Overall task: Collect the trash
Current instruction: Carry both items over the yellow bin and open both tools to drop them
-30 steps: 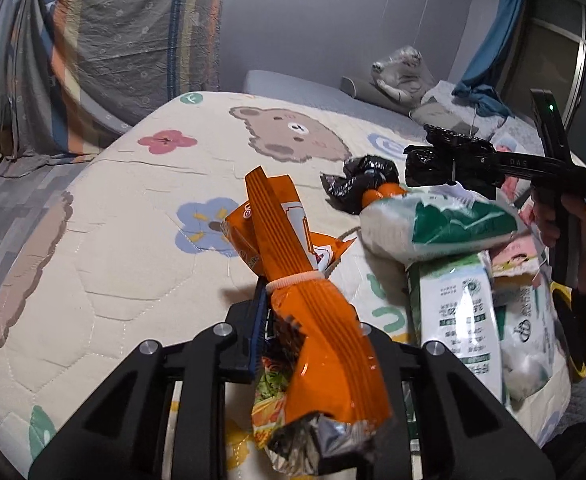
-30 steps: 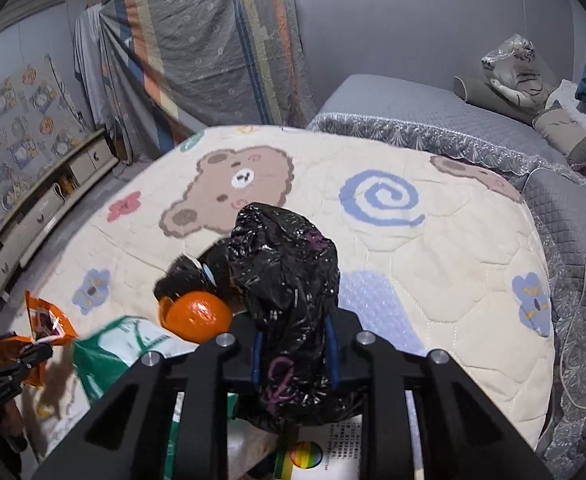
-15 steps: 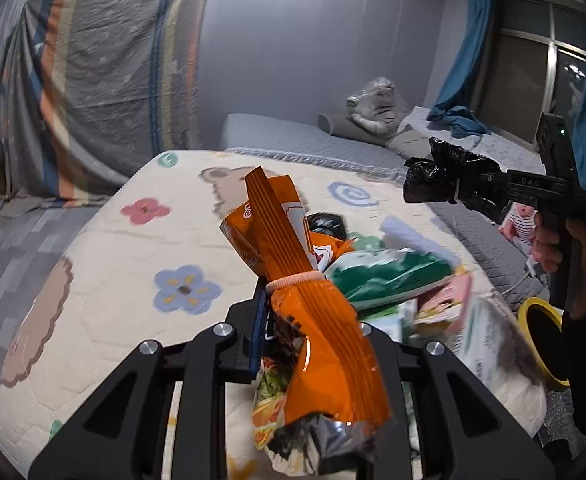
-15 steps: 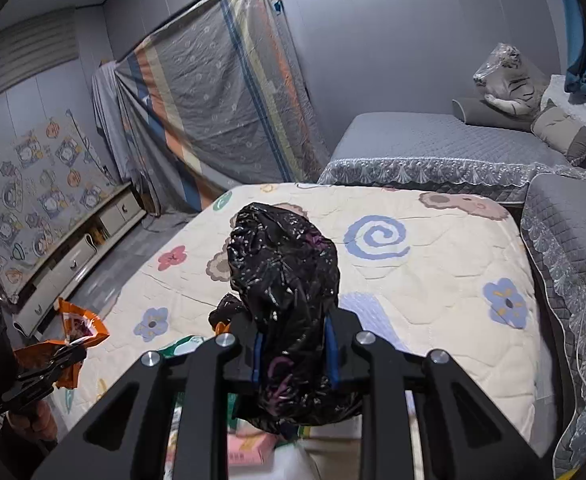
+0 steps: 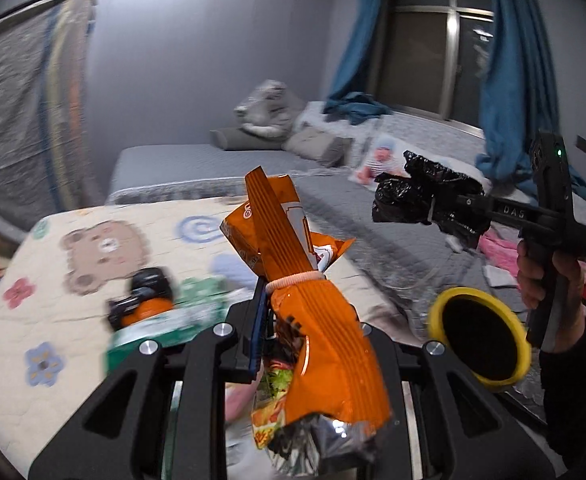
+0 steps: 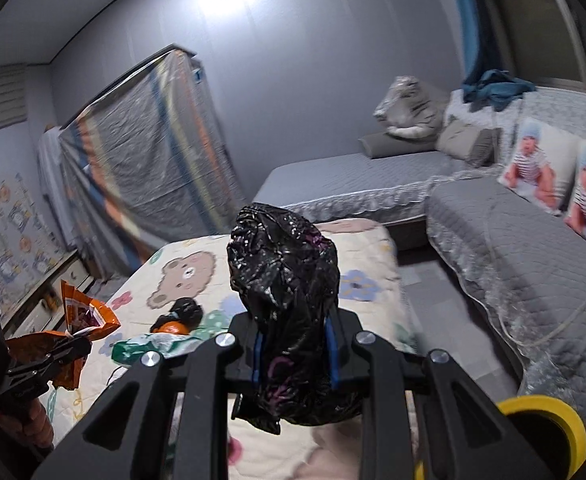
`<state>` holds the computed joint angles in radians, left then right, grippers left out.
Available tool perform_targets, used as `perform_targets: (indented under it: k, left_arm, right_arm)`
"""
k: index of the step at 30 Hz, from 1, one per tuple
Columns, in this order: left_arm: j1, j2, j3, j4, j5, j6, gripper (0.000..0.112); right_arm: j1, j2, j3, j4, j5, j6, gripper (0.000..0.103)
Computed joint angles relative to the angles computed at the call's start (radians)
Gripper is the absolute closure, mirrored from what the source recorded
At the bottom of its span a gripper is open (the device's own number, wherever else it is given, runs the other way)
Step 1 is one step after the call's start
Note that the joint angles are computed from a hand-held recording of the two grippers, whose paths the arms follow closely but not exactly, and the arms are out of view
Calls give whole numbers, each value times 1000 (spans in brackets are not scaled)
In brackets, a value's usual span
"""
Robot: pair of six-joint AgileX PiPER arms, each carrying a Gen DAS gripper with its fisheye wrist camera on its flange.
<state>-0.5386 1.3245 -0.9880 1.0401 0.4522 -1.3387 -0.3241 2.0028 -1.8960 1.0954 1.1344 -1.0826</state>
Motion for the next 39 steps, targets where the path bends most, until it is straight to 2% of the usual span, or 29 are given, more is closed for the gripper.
perform_targets:
  k: [8, 10, 13, 16, 18, 22, 26, 32, 39]
  left_arm:
    - [-78, 280, -277, -193, -91, 208, 91]
    - [-98, 356, -351, -271, -118, 300, 91]
    - [-125, 477, -475, -417, -125, 451, 91]
    - [-152, 600, -611, -538, -103, 574, 91]
    - [-167, 676, -704, -650, -90, 686, 91]
    - [-189, 802, -857, -771, -47, 807, 91]
    - [-201, 915, -1005, -873, 12, 904, 91]
    - [-217, 1072, -1234, -924, 141, 953, 90]
    - [-216, 1172, -1391, -942, 229, 954, 90]
  right_arm:
    - [-234, -4, 106, 11, -110, -42, 82]
    - [-283, 24, 103, 2, -106, -41, 82]
    - [-328, 42, 135, -29, -162, -44, 82]
    - [-348, 33, 204, -47, -234, -67, 82]
    - [-362, 50, 220, -55, -252, -69, 82]
    - [-363, 73, 235, -101, -315, -37, 82]
    - [-366, 122, 202, -165, -298, 25, 82]
    - [-354, 169, 157, -221, -296, 99, 82]
    - [-340, 197, 113, -288, -317, 172, 81]
